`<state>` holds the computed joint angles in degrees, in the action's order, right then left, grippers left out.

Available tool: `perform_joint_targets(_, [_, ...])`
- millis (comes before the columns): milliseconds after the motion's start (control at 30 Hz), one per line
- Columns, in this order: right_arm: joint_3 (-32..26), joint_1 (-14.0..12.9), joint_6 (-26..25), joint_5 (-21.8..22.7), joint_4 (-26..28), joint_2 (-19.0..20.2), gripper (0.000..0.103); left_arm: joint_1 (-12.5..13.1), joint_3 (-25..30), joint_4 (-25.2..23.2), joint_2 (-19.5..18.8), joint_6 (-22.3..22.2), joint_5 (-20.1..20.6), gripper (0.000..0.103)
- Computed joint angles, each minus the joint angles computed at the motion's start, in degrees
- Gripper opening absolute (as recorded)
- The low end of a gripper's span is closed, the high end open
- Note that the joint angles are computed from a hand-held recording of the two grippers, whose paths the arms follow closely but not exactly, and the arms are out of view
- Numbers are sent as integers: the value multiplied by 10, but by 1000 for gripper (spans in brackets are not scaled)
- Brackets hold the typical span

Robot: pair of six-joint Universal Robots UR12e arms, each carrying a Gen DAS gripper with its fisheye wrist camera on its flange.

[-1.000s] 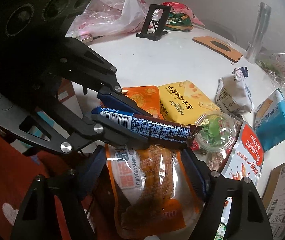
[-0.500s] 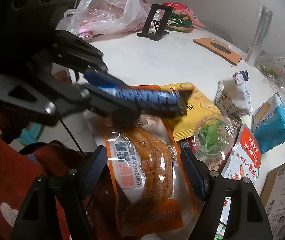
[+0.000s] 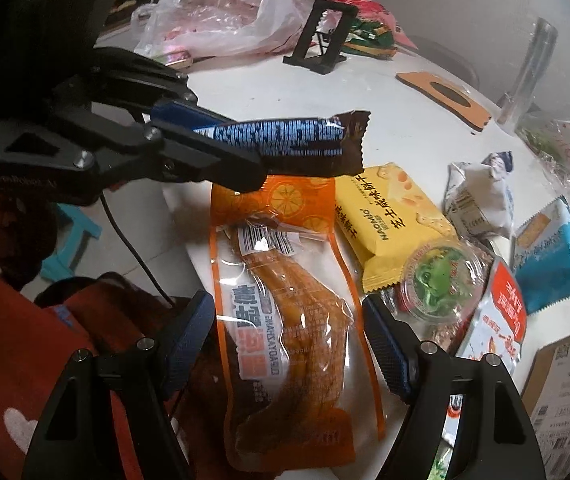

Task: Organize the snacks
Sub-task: 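Close the left tool on the chocolate bar while the right tool grips the orange pouch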

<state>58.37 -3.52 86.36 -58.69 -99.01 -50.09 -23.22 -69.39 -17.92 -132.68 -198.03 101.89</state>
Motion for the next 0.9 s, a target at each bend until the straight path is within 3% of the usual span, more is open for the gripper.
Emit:
perform_joint_targets(233, [5, 3, -15, -10, -7, 0, 73, 0, -4, 7, 1, -6, 2, 11])
perform_joint_targets(400, [13, 2, -19, -6, -9, -5, 67, 1, -4, 8, 1, -9, 2, 11])
perform_joint_targets(567, [14, -2, -30, 5, 7, -9, 62, 1, -5, 18, 2, -9, 5, 11])
perform_joint_targets(900, [30, -6, -18, 36, -12, -21, 61, 1, -19, 44, 11, -13, 22, 11])
